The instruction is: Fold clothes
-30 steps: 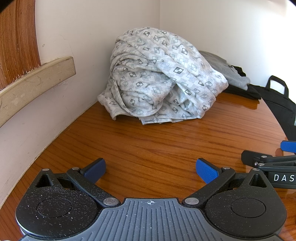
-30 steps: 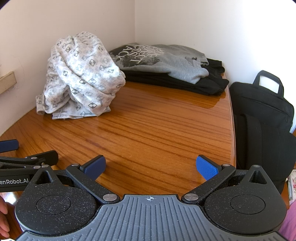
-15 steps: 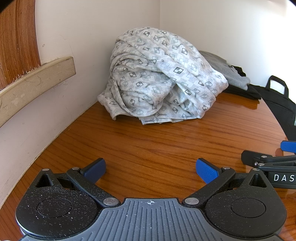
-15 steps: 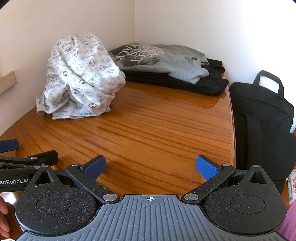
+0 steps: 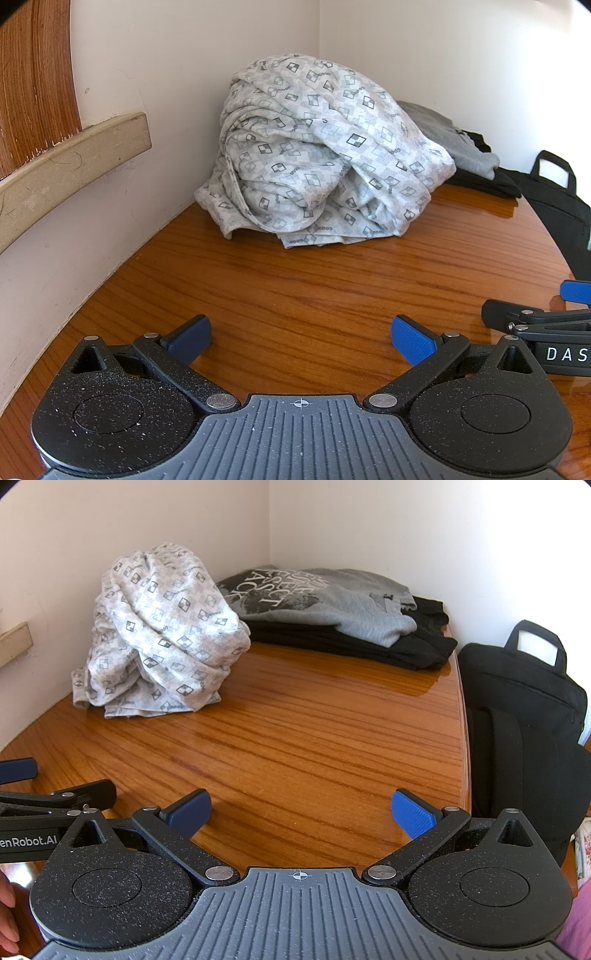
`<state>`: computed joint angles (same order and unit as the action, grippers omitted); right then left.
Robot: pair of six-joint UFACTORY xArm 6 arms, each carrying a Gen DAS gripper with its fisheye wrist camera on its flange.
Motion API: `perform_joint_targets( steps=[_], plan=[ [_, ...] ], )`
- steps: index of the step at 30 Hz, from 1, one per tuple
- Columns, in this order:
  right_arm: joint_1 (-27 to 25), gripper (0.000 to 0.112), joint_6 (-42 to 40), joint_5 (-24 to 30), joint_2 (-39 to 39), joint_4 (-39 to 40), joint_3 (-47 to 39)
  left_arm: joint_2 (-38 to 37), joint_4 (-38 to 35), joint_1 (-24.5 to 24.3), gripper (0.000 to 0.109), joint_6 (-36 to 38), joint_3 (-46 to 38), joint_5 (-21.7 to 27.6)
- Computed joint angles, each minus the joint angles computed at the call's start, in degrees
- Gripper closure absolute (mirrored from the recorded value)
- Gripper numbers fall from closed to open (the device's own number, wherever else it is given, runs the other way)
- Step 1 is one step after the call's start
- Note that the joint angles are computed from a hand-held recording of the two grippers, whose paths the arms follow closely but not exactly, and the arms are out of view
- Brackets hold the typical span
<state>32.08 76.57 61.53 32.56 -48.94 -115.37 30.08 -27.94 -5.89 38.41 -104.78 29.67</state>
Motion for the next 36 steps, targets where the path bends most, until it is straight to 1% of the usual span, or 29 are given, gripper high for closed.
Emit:
perform_joint_targets(
  steps=[18,30,33,36],
  plan=[
    [0.0,0.009,0.0,0.0,0.0,0.0,0.0,-0.1,-0.5,0.2,0.006,0.7,0.2,0.1],
    [0.0,0.009,-0.1,0.0,0.0,0.0,-0.1,0.1,0.5,-0.4,0.006,-0.6,-0.4,0.1],
    [0.0,0.009,-0.2,-0.1,-0.1,0.1,0.1,-0.2,2.3,-0.6,0.006,-3.0,0.3,-1.2],
    [-0.3,0.009,-0.7,-0.4,0.3,0.3,-0.5,-0.9,2.9,-0.2,0.006,-3.7,1.9,-4.9]
  ],
)
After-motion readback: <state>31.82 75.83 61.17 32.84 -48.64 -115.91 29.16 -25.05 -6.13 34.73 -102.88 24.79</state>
